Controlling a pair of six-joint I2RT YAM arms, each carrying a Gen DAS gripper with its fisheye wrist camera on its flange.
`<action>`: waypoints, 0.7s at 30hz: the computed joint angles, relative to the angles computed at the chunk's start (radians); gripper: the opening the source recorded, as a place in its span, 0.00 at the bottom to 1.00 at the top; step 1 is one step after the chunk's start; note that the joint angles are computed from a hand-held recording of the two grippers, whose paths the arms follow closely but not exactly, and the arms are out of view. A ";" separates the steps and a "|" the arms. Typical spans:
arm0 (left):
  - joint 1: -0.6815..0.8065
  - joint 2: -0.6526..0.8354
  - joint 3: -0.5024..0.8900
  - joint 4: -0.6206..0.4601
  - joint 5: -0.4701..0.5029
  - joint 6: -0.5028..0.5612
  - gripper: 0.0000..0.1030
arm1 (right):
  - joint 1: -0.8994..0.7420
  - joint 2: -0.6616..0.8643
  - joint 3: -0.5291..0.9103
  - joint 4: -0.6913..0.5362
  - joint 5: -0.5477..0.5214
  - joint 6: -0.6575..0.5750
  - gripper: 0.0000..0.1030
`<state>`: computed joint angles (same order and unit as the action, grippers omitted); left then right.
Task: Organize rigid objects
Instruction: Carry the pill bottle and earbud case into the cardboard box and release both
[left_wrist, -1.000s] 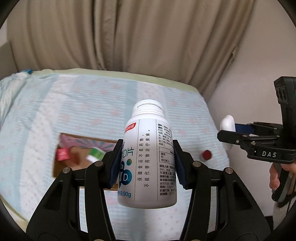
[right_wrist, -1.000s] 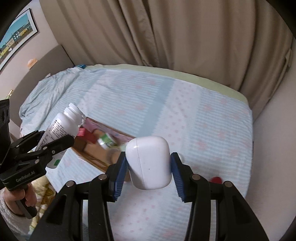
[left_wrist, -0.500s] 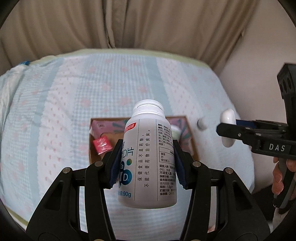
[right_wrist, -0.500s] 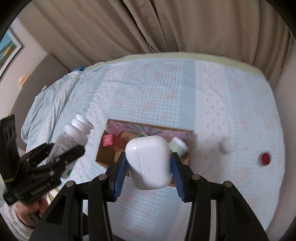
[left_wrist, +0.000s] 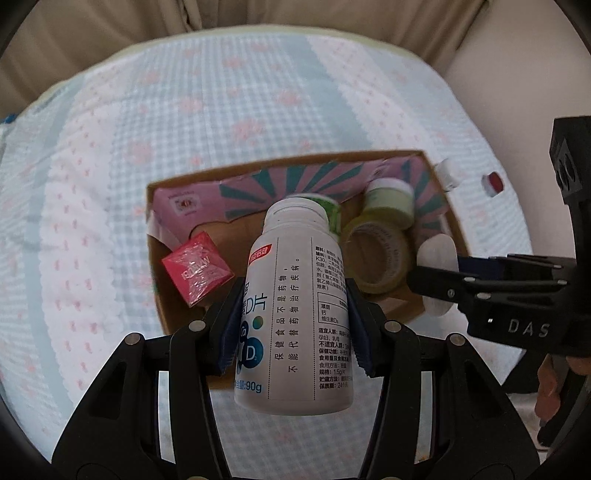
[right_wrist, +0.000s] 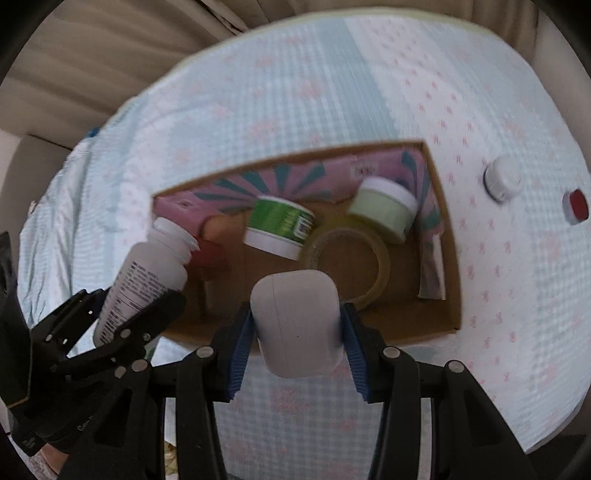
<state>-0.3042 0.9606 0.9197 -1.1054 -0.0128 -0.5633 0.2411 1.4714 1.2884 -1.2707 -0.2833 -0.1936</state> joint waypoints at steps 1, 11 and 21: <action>0.012 0.009 -0.018 0.020 0.008 0.007 0.45 | 0.006 0.013 -0.013 0.020 0.006 0.011 0.42; 0.051 0.119 -0.092 0.138 0.035 0.080 0.46 | 0.001 0.156 -0.070 0.148 0.020 0.063 0.42; 0.104 0.157 -0.067 0.126 0.163 0.102 1.00 | -0.035 0.195 -0.068 0.194 -0.035 0.129 1.00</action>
